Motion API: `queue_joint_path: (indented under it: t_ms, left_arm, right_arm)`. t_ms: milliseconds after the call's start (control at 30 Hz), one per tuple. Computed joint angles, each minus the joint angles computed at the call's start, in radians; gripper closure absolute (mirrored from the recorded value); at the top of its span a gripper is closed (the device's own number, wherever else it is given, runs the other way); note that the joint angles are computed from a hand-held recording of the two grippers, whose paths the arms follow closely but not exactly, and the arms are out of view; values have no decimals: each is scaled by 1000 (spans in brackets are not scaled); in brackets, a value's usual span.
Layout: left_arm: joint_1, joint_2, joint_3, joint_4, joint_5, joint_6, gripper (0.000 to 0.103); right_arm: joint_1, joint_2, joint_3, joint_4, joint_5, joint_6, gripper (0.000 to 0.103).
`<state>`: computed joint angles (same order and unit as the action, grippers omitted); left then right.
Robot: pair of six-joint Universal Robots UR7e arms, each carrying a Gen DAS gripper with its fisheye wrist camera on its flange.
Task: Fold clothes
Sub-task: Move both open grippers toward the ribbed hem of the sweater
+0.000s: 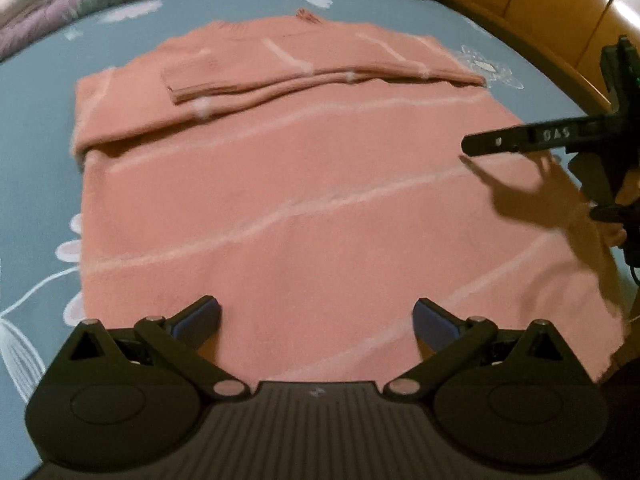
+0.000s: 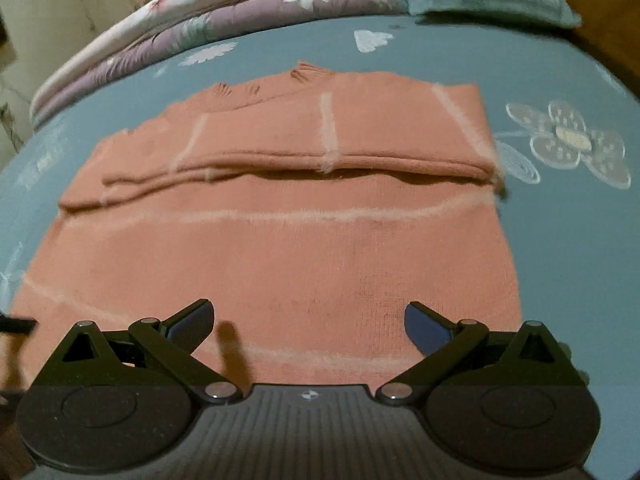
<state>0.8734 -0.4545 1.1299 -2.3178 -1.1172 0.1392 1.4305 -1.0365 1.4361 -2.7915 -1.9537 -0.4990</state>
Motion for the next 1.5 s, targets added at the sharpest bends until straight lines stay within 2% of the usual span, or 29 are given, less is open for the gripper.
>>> queue_joint_path:
  t_ms: [133,367,467,600,667,767,800,867,1033,1167,1233,1300,1433,1500]
  left_arm:
    - [-5,-20,67,-93,19,20,1]
    - [-17,-20,112,-176,58,64,1]
    - [-21,-28,127,-191,67,60,1]
    - [-49,-77,206,-220,83,49,1]
    - [-59,-106,263,-248,69,56,1]
    - [-71,-140,338,-278,56,62,1]
    - [-76,-150,366,-296,56,67,1]
    - [-86,-168,439,-377,81,93,0]
    - [-102,-232,568,-475,93,103,1]
    - [-123,-283,657,-530,108,135,1]
    - [-139,-301,700,-583,115,156,1]
    - [-145,-315,732,-627,81,165,1]
    - [-148,-322,761,-656,20,149,1]
    - [-142,-325,762,-621,3,115,1]
  right_arm:
    - [26,39,-7,-51,-95,-109,0]
    - [33,38,11,-86,-125,-119,0]
    - [49,19,43,-96,-164,-89,0]
    - [46,-96,198,-130,-47,-100,0]
    - [49,-135,268,-149,-33,-133,0]
    - [47,-158,341,-167,-54,-158,0]
    - [42,-157,369,-206,-64,-173,0]
    - [24,-172,445,-347,-17,-208,0]
    - [1,-216,562,-497,27,-250,0]
    - [-6,-255,611,-527,42,-244,0]
    - [8,-249,630,-590,47,-299,0]
    - [22,-242,647,-650,55,-353,0]
    - [35,-218,634,-620,149,-381,0]
    - [43,-198,610,-561,125,-354,0]
